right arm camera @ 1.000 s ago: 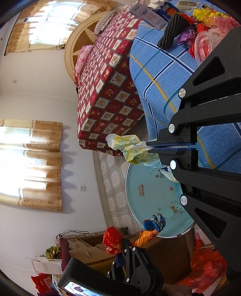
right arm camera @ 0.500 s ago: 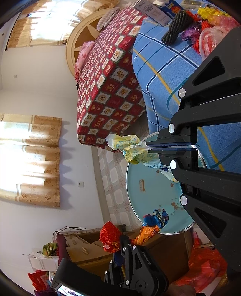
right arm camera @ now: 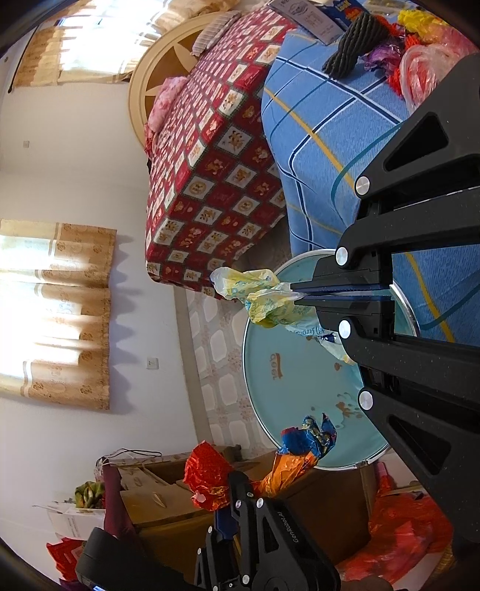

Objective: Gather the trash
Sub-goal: 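Carry the red wrapper over the bin with the left gripper and open it, then open the right gripper over the bin to drop the yellow-green bag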

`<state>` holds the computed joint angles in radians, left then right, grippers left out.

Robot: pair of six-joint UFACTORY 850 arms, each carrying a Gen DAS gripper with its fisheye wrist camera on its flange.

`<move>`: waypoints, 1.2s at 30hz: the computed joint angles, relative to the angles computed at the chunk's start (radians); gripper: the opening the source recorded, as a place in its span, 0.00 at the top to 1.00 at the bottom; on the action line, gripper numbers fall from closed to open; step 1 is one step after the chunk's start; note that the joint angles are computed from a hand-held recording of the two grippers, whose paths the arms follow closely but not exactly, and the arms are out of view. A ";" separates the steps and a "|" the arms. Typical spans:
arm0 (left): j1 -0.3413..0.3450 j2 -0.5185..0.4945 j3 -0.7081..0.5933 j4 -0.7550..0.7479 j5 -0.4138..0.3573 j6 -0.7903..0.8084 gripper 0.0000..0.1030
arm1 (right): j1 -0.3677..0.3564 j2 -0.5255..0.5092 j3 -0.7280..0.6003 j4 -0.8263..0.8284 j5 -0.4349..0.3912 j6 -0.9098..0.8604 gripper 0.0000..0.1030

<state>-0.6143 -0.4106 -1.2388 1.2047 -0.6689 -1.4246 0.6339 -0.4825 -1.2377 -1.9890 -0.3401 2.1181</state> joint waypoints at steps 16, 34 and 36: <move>-0.008 0.018 0.015 0.022 0.069 -0.020 0.45 | -0.005 0.021 0.023 -0.037 0.011 0.069 0.63; -0.074 0.004 0.025 0.023 0.125 -0.009 0.23 | -0.012 0.409 0.445 0.163 -0.285 0.097 0.43; -0.097 -0.006 0.020 -0.016 0.145 0.035 0.23 | -0.017 0.477 0.526 0.247 -0.353 0.087 0.43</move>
